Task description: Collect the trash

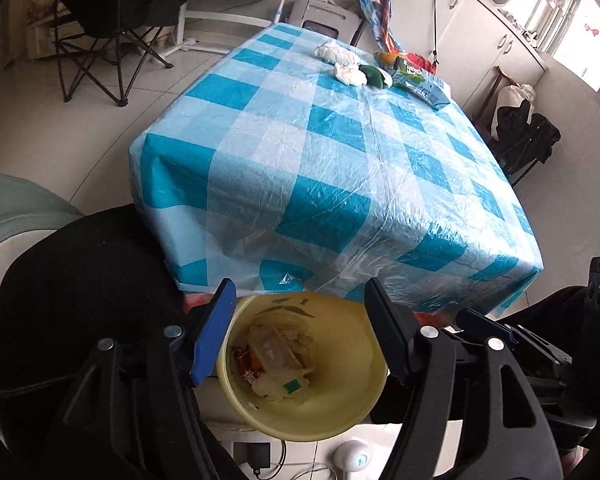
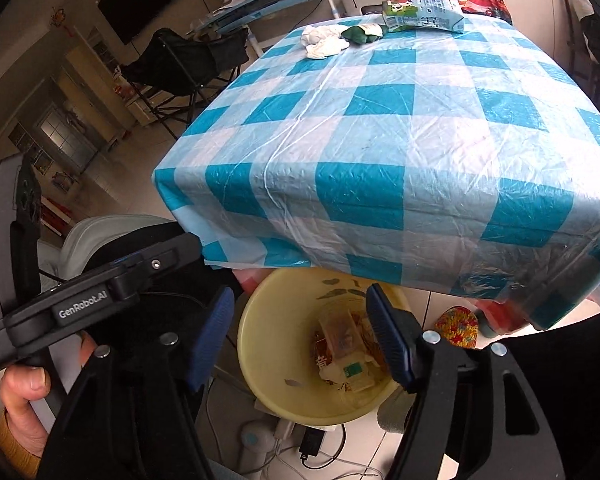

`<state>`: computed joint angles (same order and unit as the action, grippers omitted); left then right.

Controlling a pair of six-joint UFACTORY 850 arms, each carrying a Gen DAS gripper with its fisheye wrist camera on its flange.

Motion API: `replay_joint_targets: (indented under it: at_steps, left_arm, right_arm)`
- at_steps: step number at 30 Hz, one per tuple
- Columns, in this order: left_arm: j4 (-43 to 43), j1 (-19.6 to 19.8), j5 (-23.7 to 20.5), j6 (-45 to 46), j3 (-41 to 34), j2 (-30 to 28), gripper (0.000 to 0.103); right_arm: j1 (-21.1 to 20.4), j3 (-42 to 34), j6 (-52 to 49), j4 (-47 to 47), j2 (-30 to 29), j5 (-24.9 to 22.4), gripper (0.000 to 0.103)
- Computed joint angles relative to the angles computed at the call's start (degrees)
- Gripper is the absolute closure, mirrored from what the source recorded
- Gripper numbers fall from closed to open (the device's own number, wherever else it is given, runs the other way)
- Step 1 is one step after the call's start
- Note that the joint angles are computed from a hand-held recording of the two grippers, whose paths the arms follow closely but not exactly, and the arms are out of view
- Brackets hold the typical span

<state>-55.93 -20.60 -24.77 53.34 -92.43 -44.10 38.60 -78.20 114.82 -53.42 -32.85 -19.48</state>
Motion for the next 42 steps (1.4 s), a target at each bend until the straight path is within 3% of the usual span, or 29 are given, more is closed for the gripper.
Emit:
replay_joint_targets:
  at_steps: [5, 15, 42]
  left_arm:
    - [-10.9, 0.4, 3.2, 9.3, 2.0, 1.4, 0.026]
    - [-10.6, 0.9, 4.1, 6.3, 0.4, 0.2, 0.019]
    - [-9.3, 0.6, 5.3, 5.4, 0.4, -0.1, 0.014]
  right_arm:
    - [1.1, -0.1, 4.1, -3.0, 0.3, -4.9, 0.03]
    - [1.3, -2.6, -2.4, 1.7, -1.7, -8.5, 0.028]
    - [1.3, -2.5, -2.5, 2.1, -1.8, -9.3, 0.027]
